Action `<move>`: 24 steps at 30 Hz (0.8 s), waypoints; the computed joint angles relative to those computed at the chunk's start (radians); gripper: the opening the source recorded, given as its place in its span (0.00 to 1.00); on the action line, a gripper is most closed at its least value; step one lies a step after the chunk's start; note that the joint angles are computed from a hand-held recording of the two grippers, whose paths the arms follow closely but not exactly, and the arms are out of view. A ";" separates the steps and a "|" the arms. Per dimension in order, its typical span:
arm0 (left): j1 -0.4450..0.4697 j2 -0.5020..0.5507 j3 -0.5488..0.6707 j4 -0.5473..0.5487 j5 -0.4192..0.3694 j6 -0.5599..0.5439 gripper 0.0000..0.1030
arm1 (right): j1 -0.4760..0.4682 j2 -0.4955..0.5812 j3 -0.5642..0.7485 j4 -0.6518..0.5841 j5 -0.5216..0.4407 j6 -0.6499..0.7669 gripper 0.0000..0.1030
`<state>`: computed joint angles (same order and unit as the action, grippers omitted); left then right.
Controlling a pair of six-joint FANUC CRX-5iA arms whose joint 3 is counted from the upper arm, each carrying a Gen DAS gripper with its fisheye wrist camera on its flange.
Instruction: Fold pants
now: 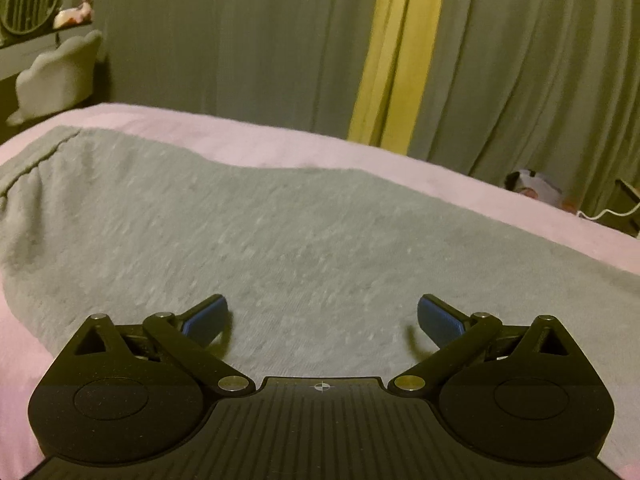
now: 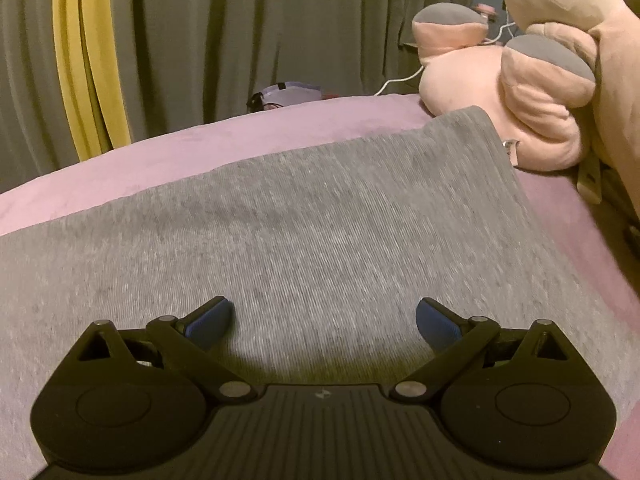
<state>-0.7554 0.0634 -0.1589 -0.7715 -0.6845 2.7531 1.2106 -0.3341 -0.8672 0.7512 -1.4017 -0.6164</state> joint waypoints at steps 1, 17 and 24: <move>0.004 0.003 0.001 0.014 0.004 -0.019 1.00 | 0.001 0.009 0.007 -0.003 -0.006 -0.005 0.96; -0.007 0.087 0.104 -0.019 -0.235 0.089 1.00 | 0.024 0.027 -0.005 0.016 -0.021 -0.041 0.96; -0.018 0.011 0.014 -0.075 -0.054 0.125 1.00 | 0.023 0.024 0.000 0.010 -0.017 -0.023 0.96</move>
